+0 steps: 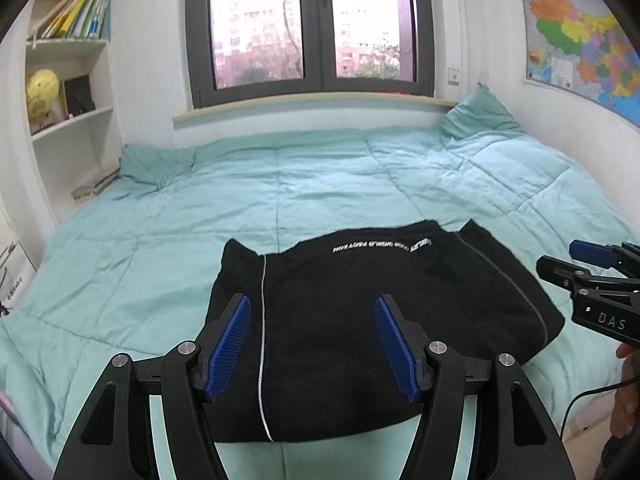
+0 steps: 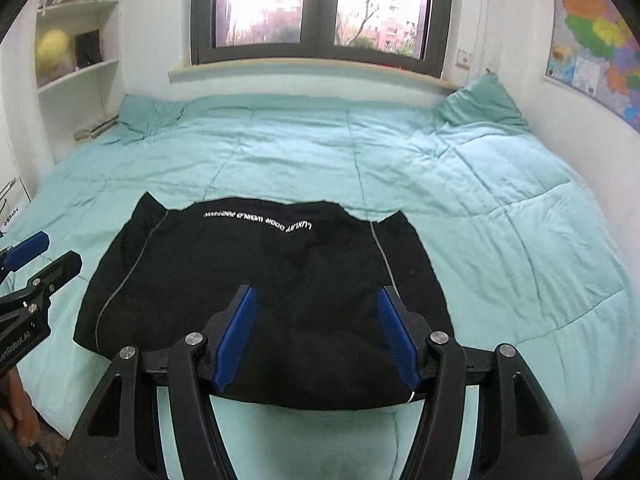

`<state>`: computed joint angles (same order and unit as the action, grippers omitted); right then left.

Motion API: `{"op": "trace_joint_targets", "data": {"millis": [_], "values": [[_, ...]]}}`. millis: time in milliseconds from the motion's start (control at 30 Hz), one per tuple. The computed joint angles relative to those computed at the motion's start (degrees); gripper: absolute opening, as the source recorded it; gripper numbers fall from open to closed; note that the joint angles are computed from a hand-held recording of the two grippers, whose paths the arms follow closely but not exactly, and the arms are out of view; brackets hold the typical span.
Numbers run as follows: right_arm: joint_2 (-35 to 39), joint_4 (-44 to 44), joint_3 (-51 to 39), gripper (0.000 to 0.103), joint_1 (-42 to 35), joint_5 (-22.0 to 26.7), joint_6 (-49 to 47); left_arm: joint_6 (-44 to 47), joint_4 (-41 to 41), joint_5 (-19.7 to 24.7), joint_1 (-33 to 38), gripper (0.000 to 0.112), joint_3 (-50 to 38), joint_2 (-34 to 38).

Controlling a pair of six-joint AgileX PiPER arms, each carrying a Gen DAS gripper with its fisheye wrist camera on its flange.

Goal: Fold large clothes

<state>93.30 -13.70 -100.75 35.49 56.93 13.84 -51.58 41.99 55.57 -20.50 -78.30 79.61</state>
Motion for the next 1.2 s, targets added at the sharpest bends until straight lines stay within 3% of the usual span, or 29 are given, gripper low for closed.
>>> {"op": "trace_joint_targets", "data": {"millis": [167,500,1200], "values": [[-1.0,-0.9,0.1,0.065,0.6,-0.4,1.6,-2.3,1.7,1.4,-1.5,0.074,-0.1,-0.8],[-2.3,-3.6,0.9,0.074,1.3,-1.2,4.7,-2.0,-1.0,-1.3,0.6,0.075,0.5,-1.5],[-0.4,-0.6,1.2,0.075,-0.5,-1.7,3.2,0.4,-4.0,-2.1,1.2,0.075,0.3,1.1]]}}
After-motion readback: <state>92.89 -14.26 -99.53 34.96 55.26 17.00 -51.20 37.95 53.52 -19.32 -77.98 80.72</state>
